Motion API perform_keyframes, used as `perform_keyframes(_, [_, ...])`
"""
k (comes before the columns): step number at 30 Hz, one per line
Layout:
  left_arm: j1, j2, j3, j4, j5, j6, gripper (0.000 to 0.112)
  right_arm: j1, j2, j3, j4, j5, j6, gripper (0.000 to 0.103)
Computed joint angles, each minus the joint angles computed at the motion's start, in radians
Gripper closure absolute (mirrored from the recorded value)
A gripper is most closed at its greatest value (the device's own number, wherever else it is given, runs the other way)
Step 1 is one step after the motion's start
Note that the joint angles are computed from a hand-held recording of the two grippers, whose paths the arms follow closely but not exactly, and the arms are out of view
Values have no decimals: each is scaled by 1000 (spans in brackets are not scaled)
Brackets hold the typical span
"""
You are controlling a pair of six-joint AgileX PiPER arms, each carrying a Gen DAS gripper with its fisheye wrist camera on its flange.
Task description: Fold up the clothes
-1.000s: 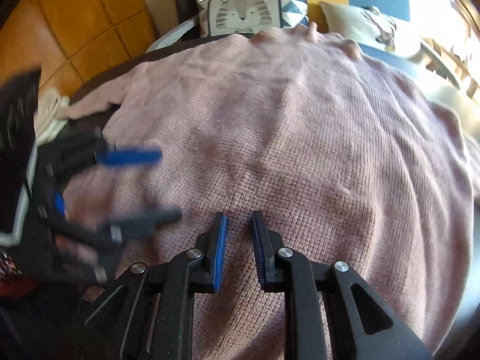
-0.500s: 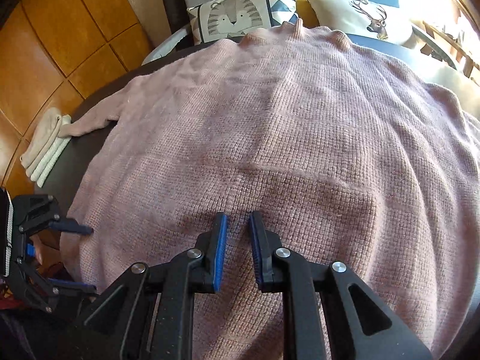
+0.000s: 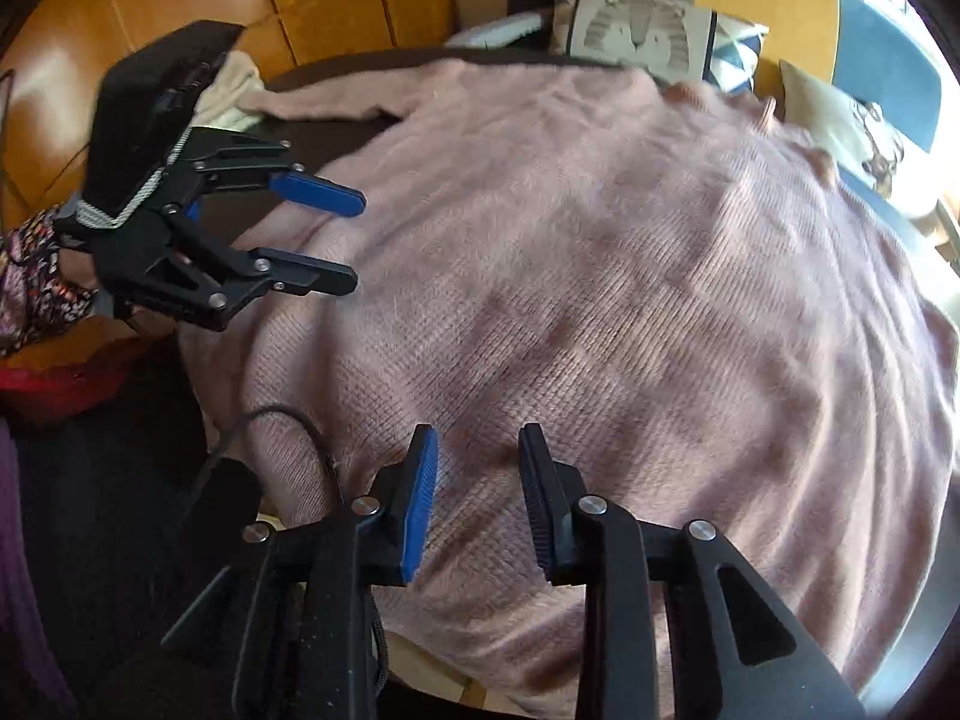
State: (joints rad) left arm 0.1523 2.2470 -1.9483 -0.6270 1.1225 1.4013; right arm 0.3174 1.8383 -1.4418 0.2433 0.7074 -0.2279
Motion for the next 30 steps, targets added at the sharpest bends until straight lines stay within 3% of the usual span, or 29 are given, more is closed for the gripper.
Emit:
perform_keyframes(2, [-33, 22, -46, -2, -68, -59, 54, -30, -10, -17, -48, -36, 57, 72])
perform_keyframes(4, [-75, 74, -130, 21, -129, -167, 54, -70, 29, -96, -170, -36, 231, 72])
perform_keyframes(6, [-118, 131, -206, 81, -203, -265, 54, -108, 104, -217, -301, 16, 412, 72])
perform_keyframes(9, [-173, 219, -310, 202, -325, -388, 52, -181, 225, -395, -360, 100, 544, 72])
perform_keyframes(12, [-154, 239, -336, 165, -314, -378, 51, -228, 336, -549, -417, 198, 620, 72])
perform_keyframes(14, [-139, 219, -285, 122, -339, -337, 50, -252, 351, -538, -446, 211, 632, 71])
perform_keyframes(17, [-118, 233, -314, 122, -299, -372, 48, -273, 296, -396, -446, 85, 623, 69])
perform_keyframes(21, [-116, 283, -441, 181, -200, -482, 47, -301, 211, -288, -397, 1, 568, 67])
perform_keyframes(24, [-137, 245, -372, 201, -278, -487, 47, -364, 152, -244, -369, -47, 566, 66])
perform_keyframes(26, [-166, 243, -359, 252, -341, -531, 47, -435, 155, -278, -429, -15, 666, 66])
perform_keyframes(30, [-210, 309, -466, 354, -356, -628, 47, -570, 266, -455, -462, 131, 724, 66])
